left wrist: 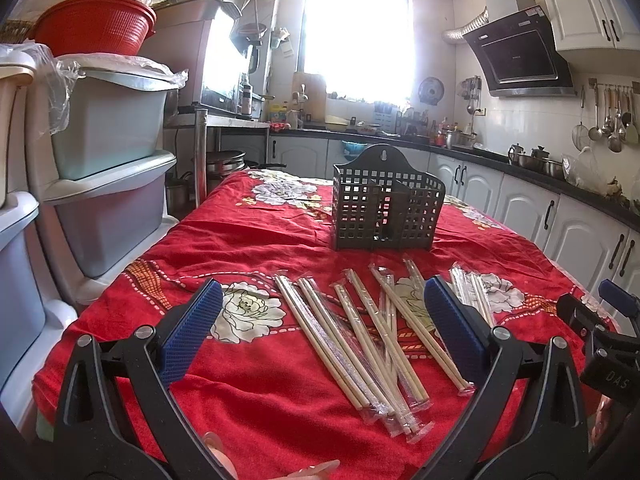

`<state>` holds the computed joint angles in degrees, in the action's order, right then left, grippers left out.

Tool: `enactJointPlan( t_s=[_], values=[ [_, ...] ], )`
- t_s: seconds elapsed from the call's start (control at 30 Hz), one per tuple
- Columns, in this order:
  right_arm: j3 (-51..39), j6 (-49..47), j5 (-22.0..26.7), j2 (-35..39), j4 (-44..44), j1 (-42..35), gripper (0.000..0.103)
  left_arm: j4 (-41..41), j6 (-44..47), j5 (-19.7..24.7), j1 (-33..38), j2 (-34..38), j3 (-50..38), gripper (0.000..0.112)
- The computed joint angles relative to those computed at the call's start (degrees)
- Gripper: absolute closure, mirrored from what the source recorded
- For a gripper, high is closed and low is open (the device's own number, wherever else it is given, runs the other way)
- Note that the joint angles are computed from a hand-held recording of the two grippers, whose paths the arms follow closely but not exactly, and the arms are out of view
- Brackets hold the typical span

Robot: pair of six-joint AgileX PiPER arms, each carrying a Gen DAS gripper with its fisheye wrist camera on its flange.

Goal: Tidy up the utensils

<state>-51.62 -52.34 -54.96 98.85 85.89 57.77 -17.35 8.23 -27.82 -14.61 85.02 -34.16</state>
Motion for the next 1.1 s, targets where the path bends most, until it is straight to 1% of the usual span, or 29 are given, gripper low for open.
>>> enactJointPlan(
  t_s=[0.27, 0.3, 0.43, 0.53, 0.6, 0.7, 0.73, 0.77, 0.9, 1.03, 1.1],
  values=[
    [-2.0, -3.0, 3.2, 0.7, -0.1, -1.4, 0.006, 2.4, -2.9, 0.6, 2.6, 1.0, -0.8, 0.019],
    [-2.4, -3.6, 3.9, 0.9, -0.2, -1.7, 0.006, 2.0, -2.7, 1.0, 2.6, 0.9, -0.9, 0.019],
    [-4.0, -5.9, 6.5, 1.3, -0.2, -2.7, 0.006, 5.1, -6.0, 3.3, 4.7, 1.6, -2.2, 0.019],
    [-5.6, -8.0, 8.8, 1.8, 0.0, -3.6, 0.006, 10.4, -10.8, 5.3, 6.7, 2.1, -3.4, 0.019],
    [-6.8, -9.7, 10.5, 2.2, 0.7, -4.3, 0.006, 10.4, -10.6, 6.1, 7.3, 2.5, -4.2, 0.019],
    [-9.0, -12.6, 13.4, 3.0, 2.0, -5.6, 0.006, 12.4, -12.5, 8.9, 8.5, 3.7, -6.3, 0.019],
    [-9.6, -13.3, 13.7, 3.3, 2.3, -5.8, 0.006, 14.5, -14.7, 10.2, 9.1, 4.2, -7.2, 0.019],
    [-10.5, -14.7, 14.3, 3.7, 2.9, -6.0, 0.006, 18.6, -18.4, 11.0, 9.8, 4.6, -7.9, 0.019],
    [-13.4, -19.1, 17.0, 4.8, 5.2, -7.4, 0.006, 29.0, -27.3, 12.7, 11.7, 5.7, -10.3, 0.019],
    [-16.5, -24.0, 19.7, 6.0, 8.6, -9.2, 0.006, 33.6, -30.3, 16.7, 11.8, 7.3, -14.3, 0.019],
    [-18.3, -26.8, 20.8, 6.8, 10.6, -10.1, 0.006, 33.9, -30.1, 18.6, 11.7, 8.2, -16.3, 0.019]
  ],
)
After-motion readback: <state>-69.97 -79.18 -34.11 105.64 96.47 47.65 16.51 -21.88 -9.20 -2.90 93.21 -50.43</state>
